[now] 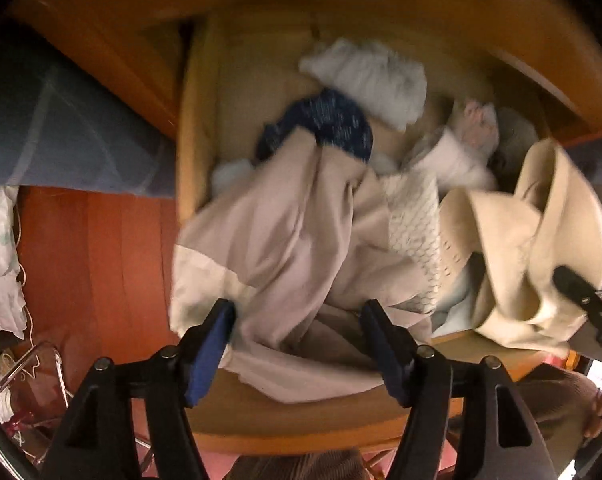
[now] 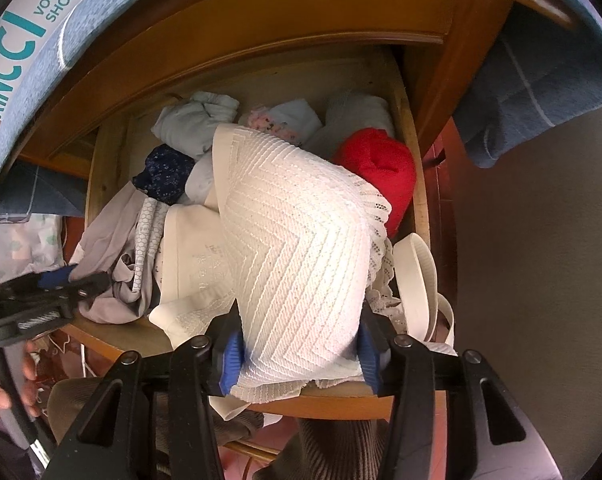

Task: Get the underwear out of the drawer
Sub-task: 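Close the left gripper on the beige underwear in the drawer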

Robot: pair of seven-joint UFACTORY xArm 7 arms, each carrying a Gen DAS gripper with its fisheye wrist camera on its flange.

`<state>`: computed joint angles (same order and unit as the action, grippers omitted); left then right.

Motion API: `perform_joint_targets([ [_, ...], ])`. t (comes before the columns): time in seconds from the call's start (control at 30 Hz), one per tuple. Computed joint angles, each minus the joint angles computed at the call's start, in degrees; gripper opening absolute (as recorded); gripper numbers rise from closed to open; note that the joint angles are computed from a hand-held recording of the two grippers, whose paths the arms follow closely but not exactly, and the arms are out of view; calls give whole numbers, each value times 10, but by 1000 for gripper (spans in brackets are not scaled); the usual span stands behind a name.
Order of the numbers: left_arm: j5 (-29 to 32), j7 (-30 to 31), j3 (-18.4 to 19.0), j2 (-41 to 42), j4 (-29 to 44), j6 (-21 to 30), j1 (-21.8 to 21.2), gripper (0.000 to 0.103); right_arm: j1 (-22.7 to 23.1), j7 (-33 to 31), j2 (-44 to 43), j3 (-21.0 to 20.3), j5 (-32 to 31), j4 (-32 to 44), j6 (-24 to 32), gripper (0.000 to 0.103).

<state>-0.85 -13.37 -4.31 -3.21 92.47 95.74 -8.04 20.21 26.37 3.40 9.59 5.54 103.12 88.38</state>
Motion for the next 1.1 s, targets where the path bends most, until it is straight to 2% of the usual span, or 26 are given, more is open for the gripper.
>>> perform_joint_targets([
  [0.27,-37,-11,3,6,-46,-31,2,67,-1,2,3,-1,7,1,1,46],
  [0.3,-46,-13,5,1,-58,-41,3,58,-1,1,4,-1,8,2,2,46],
  [0.33,-56,-8,8,-2,-67,-44,6,41,-1,2,6,-1,9,4,2,46],
  [0.37,-63,-7,9,-3,-74,-45,7,34,-1,1,7,-1,9,5,3,46],
  [0.43,-65,-8,9,-14,-92,-62,9,22,-1,0,7,-1,9,6,5,46],
  [0.5,-66,-9,9,-23,-101,-73,10,18,-1,1,8,-1,7,8,6,46],
  [0.9,-66,5,12,-94,-103,-71,14,14,2,0,7,0,-2,8,6,46],
  [1.1,-69,14,15,-90,-49,-45,16,14,4,4,7,1,-8,8,6,46],
])
